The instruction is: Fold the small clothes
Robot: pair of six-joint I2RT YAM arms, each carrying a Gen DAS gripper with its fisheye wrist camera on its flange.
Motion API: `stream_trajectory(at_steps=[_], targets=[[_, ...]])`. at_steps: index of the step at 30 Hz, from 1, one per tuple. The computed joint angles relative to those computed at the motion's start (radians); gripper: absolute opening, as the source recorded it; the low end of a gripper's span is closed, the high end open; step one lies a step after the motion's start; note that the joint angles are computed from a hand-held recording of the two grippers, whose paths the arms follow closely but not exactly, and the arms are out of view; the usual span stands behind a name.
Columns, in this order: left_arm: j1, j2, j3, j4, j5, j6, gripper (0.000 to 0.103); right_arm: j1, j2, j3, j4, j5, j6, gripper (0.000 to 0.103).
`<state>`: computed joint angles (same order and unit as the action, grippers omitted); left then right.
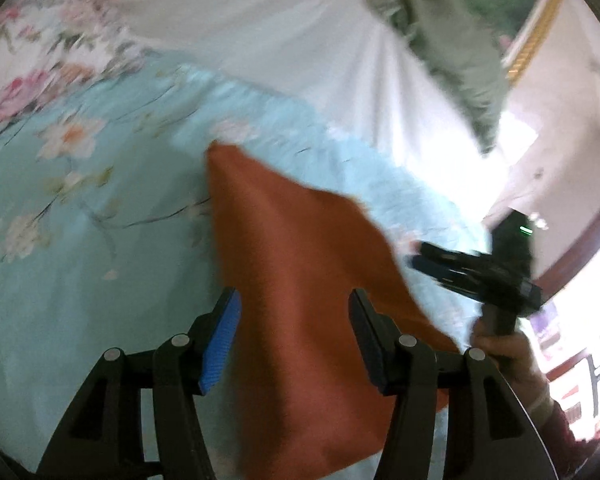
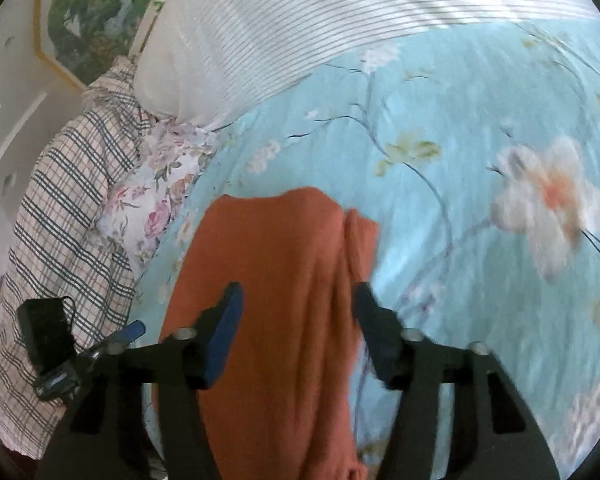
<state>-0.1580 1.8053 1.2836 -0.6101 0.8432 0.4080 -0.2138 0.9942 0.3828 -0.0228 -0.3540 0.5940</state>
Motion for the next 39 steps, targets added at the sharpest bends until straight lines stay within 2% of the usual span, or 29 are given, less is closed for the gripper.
stream_trajectory(at_steps=[1, 5, 6, 7, 11, 13, 15, 17, 18, 21, 25, 27, 31, 33, 35, 36, 38, 39], targets=[[-0.023, -0.01, -0.007, 0.015, 0.001, -0.02, 0.056, 0.016, 0.053, 0.019, 0.023, 0.007, -0.005, 0.048], [-0.06, -0.007, -0.038, 0.007, -0.001, 0.025, 0.056, 0.05, 0.223, 0.077, 0.056, 0.03, -0.009, 0.048], [-0.068, 0.0, -0.035, 0.004, -0.012, 0.024, 0.055, 0.049, 0.224, 0.073, 0.066, 0.027, -0.009, 0.033], [-0.071, 0.014, -0.027, -0.008, -0.017, 0.035, 0.054, 0.044, 0.2, 0.059, 0.077, 0.02, -0.006, 0.011], [-0.092, 0.036, 0.01, -0.059, -0.022, 0.07, 0.053, -0.043, 0.056, -0.035, 0.119, -0.041, 0.022, 0.011], [-0.135, 0.063, 0.022, -0.064, -0.11, 0.068, 0.05, -0.078, 0.09, -0.056, 0.142, -0.061, 0.022, 0.011], [-0.171, 0.099, 0.02, -0.026, -0.176, 0.039, 0.042, -0.085, 0.169, -0.068, 0.187, -0.058, 0.023, 0.011], [-0.175, 0.121, 0.015, 0.004, -0.174, 0.01, 0.039, -0.079, 0.211, -0.073, 0.213, -0.055, 0.025, 0.011], [-0.169, 0.13, 0.031, -0.014, -0.157, 0.001, 0.04, -0.086, 0.205, -0.077, 0.214, -0.06, 0.027, 0.011], [-0.15, 0.139, 0.073, -0.085, -0.13, 0.01, 0.039, -0.09, 0.103, -0.06, 0.101, -0.043, 0.024, 0.014], [-0.11, 0.102, 0.103, -0.135, -0.084, 0.025, 0.039, -0.012, -0.105, 0.011, -0.115, 0.088, 0.015, 0.014], [-0.102, 0.108, 0.158, -0.134, -0.08, 0.004, 0.039, 0.05, -0.128, 0.046, -0.119, 0.113, 0.04, 0.014], [-0.145, 0.201, 0.312, -0.099, -0.131, -0.113, 0.038, 0.146, 0.09, 0.118, 0.028, 0.083, 0.087, 0.027], [-0.171, 0.293, 0.431, -0.131, -0.151, -0.154, 0.038, 0.153, 0.242, 0.148, 0.082, 0.104, 0.095, 0.028], [-0.201, 0.366, 0.513, -0.142, -0.219, -0.178, 0.036, 0.133, 0.347, 0.155, 0.115, 0.124, 0.118, 0.027], [-0.221, 0.402, 0.547, -0.141, -0.282, -0.191, 0.03, 0.114, 0.385, 0.135, 0.168, 0.121, 0.121, 0.023], [-0.242, 0.465, 0.601, -0.158, -0.354, -0.193, 0.022, 0.08, 0.419, 0.082, 0.272, 0.121, 0.142, 0.002], [-0.249, 0.489, 0.614, -0.148, -0.378, -0.188, 0.023, 0.065, 0.42, 0.064, 0.304, 0.103, 0.155, 0.0]])
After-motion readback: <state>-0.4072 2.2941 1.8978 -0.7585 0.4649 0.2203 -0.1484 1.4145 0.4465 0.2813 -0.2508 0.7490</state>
